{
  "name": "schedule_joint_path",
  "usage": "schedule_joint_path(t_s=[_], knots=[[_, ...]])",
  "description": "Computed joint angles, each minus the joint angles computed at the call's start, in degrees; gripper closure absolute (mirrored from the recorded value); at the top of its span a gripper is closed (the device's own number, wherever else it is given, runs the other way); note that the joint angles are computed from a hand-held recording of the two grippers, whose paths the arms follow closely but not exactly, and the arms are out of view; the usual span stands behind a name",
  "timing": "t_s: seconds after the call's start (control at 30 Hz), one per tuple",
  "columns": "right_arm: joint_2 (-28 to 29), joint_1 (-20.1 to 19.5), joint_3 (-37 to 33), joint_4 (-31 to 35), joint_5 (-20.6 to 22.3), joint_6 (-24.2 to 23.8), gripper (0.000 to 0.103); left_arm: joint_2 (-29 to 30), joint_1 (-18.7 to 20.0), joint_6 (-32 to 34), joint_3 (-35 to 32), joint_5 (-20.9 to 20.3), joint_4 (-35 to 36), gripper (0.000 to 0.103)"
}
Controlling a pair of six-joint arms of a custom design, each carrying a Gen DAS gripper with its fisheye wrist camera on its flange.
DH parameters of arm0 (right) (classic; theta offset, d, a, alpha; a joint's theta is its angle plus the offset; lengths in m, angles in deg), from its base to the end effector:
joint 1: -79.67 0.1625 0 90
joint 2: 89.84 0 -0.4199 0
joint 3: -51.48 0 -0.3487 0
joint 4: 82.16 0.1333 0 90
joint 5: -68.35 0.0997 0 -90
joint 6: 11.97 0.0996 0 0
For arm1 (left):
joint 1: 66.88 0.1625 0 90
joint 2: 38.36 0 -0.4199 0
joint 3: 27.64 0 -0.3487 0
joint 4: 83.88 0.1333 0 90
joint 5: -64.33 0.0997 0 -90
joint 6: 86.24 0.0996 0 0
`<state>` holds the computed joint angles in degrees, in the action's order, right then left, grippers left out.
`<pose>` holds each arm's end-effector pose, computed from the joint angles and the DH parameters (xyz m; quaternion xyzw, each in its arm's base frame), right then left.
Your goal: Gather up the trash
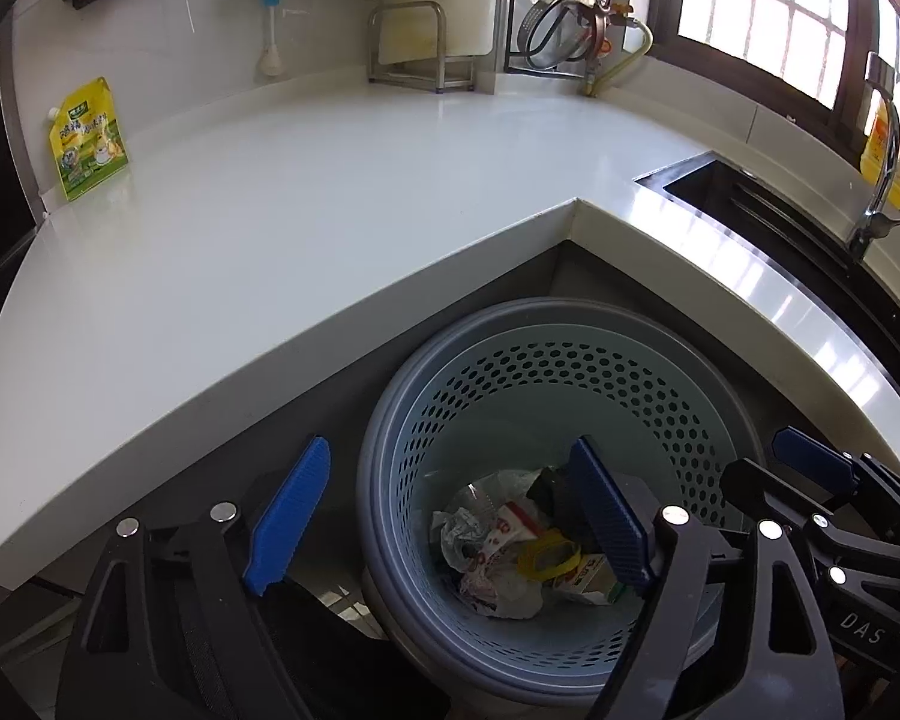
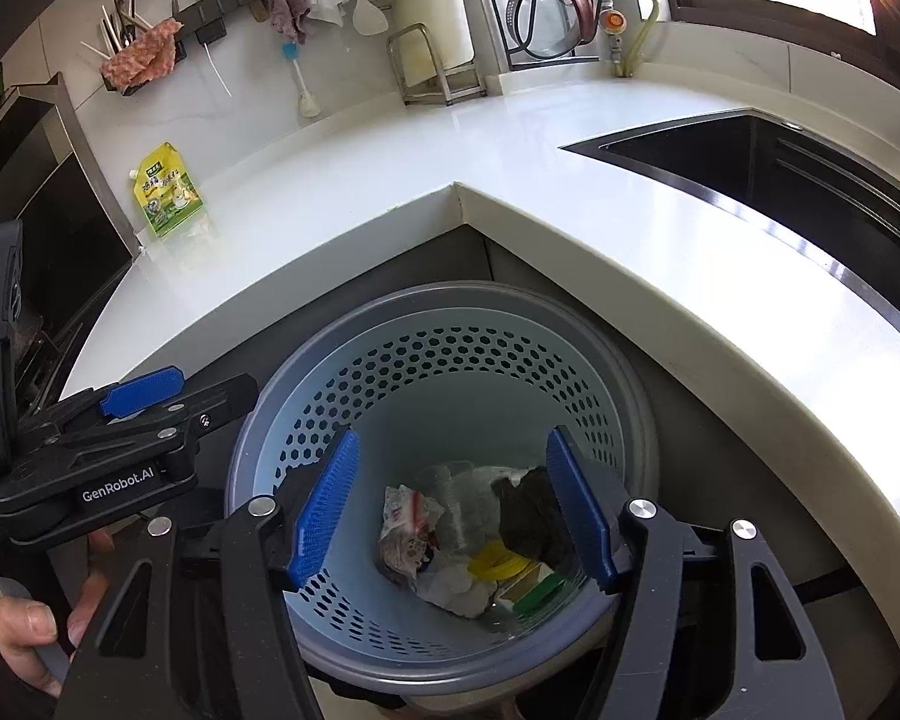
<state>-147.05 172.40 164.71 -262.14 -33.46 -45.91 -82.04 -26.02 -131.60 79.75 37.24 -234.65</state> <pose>0.1394 -0.5534 0.2012 0.2707 -0.9125 0.2533 0.1729 -0.2748 -0.5312 0.0895 0.0415 0.8519 -0.3682 0.3702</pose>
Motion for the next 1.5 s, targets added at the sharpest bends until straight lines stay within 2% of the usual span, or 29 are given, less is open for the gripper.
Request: schedule_joint_path(t_s=[0.27,0.47,0.87,1.07,1.5], knots=[[-1.3,0.2,2.1,-1.8,-0.9,0.5,0.035,-0.4,-1.4,-1.4,-0.1,1.2,1.9,0.010],[-2.4,0.4,2.8,-2.0,-1.1,1.6,0.033,-1.0,-2.3,-2.1,0.2,2.3,2.8,0.007],[-2.8,2.2,4.6,-6.5,-2.6,0.6,0.032,-2.7,-3.2,-6.3,1.2,3.1,6.4,0.006],[-2.8,2.4,4.4,-6.3,-3.2,1.3,0.032,-2.9,-3.4,-5.8,1.6,3.1,5.5,0.006],[-2.1,2.8,4.0,-6.4,-4.1,1.8,0.031,-3.4,-2.8,-9.3,0.9,2.4,9.4,0.006]])
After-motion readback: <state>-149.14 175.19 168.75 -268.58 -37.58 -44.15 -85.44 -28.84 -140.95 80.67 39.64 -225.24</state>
